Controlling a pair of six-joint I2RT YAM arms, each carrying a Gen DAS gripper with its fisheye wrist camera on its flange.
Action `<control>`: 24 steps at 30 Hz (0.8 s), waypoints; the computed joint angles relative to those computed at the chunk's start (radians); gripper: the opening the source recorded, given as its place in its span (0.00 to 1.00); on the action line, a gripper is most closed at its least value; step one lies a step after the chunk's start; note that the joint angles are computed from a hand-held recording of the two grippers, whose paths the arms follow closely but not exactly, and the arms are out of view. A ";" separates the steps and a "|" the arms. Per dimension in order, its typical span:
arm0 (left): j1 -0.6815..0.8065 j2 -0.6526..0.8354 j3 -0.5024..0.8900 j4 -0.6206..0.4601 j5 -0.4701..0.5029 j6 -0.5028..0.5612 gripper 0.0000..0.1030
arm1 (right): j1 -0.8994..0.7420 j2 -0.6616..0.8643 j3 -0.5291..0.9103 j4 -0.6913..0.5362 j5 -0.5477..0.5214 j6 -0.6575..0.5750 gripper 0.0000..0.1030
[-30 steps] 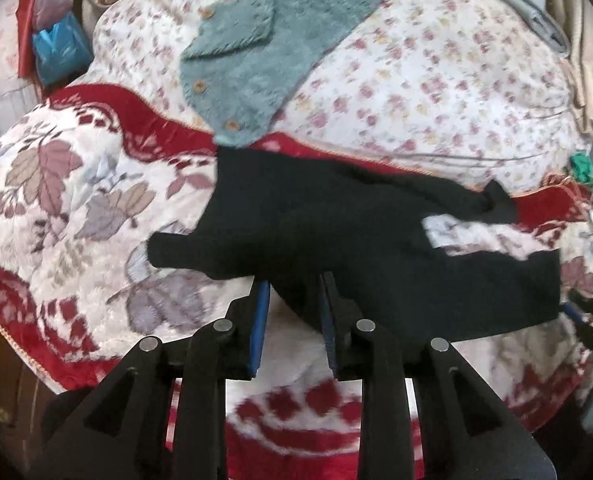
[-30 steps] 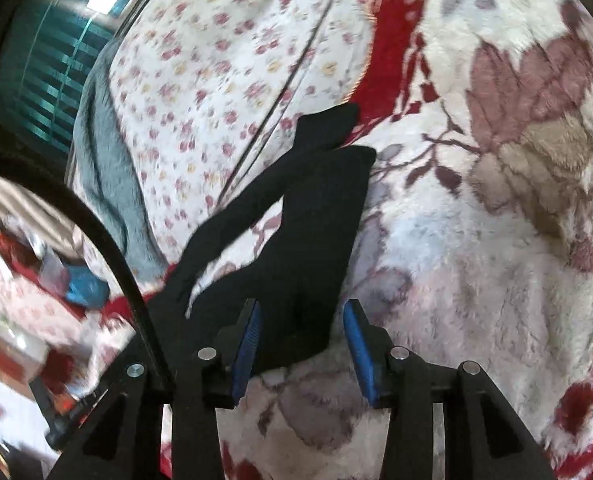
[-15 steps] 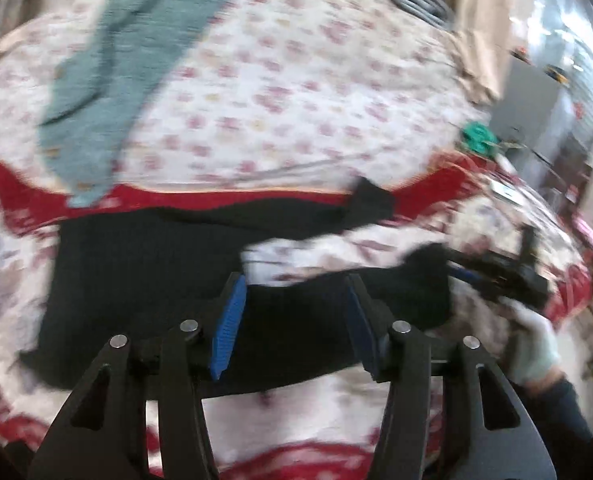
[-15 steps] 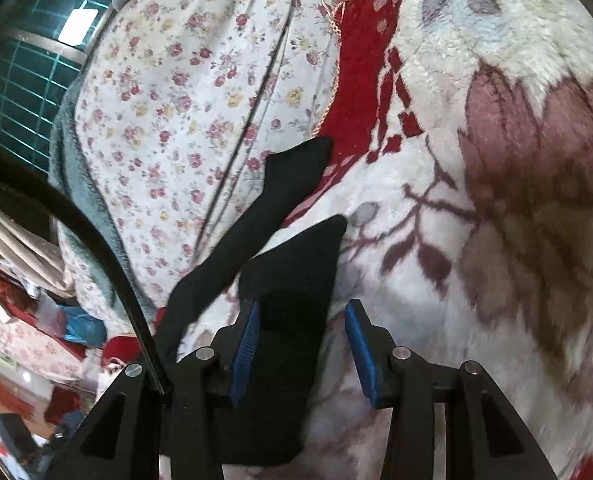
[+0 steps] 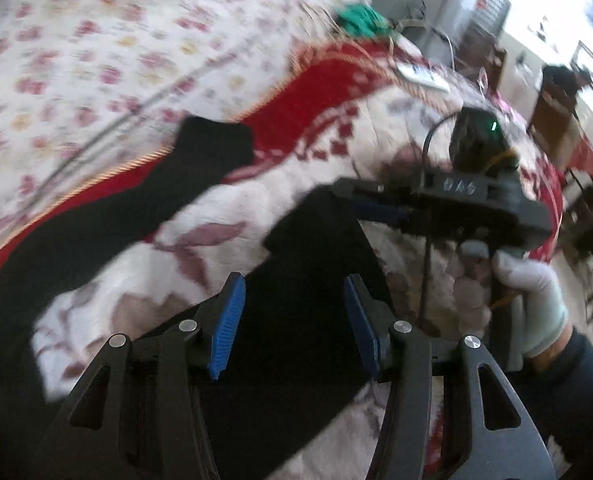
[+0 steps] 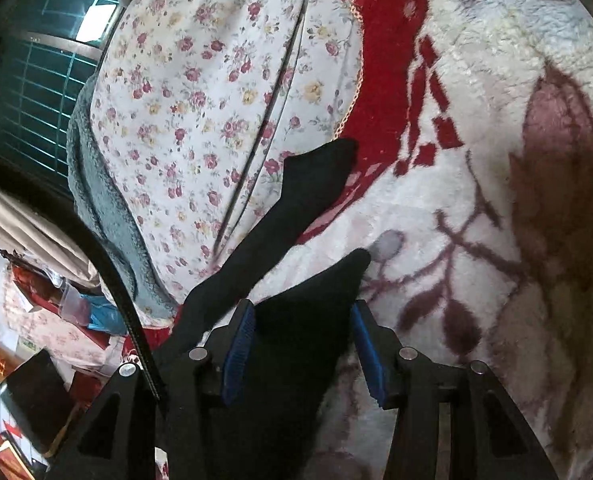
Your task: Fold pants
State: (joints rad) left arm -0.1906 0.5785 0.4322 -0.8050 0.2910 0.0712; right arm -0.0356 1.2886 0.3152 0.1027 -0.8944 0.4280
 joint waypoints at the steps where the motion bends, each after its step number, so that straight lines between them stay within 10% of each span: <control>1: 0.000 0.039 -0.005 0.023 0.014 0.025 0.50 | -0.008 0.019 0.000 0.012 -0.018 0.003 0.47; 8: -0.061 0.238 -0.047 0.187 -0.042 0.099 0.45 | -0.004 0.080 0.019 0.043 -0.068 0.004 0.47; 10: -0.103 0.209 -0.057 0.182 -0.090 0.106 0.08 | -0.002 0.076 0.019 0.037 -0.066 -0.001 0.47; 11: -0.099 0.186 -0.055 0.152 -0.086 0.121 0.04 | -0.007 0.076 0.018 0.038 -0.072 -0.001 0.47; 17: 0.258 0.015 -0.059 -0.049 0.133 0.355 0.04 | -0.017 0.054 0.002 0.041 -0.064 0.001 0.49; 24: 0.519 0.155 0.010 -0.110 0.328 0.522 0.13 | 0.033 -0.003 -0.011 0.038 -0.027 -0.006 0.50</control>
State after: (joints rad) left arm 0.3283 0.7332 0.4419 -0.9155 0.6189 0.5928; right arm -0.0031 1.2854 0.3043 0.1407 -0.9209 0.4220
